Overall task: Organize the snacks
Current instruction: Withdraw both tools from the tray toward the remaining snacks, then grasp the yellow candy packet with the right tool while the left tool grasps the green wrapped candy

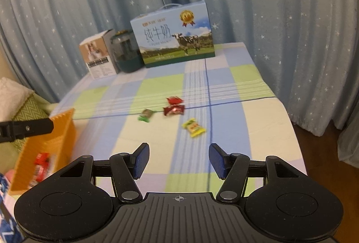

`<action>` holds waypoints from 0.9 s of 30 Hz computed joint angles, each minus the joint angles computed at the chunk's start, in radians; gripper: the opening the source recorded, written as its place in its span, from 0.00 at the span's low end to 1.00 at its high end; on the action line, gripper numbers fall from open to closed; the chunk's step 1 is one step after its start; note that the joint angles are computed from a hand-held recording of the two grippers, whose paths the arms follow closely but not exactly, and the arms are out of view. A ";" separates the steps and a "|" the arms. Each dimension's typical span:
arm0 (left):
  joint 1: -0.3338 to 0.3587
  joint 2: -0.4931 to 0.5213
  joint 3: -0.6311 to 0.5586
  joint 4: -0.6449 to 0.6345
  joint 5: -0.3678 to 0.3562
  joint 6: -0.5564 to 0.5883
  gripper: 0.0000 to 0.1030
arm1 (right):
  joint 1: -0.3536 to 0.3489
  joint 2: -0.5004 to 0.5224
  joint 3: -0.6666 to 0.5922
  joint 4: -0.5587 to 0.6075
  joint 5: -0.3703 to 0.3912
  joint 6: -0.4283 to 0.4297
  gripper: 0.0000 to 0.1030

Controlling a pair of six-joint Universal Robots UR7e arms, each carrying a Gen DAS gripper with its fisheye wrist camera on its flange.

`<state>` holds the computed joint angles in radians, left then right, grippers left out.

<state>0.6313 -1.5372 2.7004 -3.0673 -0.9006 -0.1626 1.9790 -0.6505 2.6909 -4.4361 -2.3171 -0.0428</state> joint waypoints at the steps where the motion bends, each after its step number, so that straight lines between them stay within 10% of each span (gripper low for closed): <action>1: 0.018 0.048 -0.006 -0.052 -0.008 0.022 0.75 | -0.033 0.012 0.000 -0.028 0.023 -0.036 0.57; 15: 0.197 0.543 -0.187 -0.432 -0.059 0.267 0.75 | -0.410 0.081 -0.097 -0.116 0.358 -0.448 0.57; 27: 0.263 0.665 -0.298 -0.375 -0.030 0.354 0.72 | -0.484 0.102 -0.227 0.030 0.410 -0.624 0.33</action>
<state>0.8946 -0.8724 2.4023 -3.4427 -0.9310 0.1912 1.4949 -0.5488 2.4640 -4.4066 -1.9074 -0.6665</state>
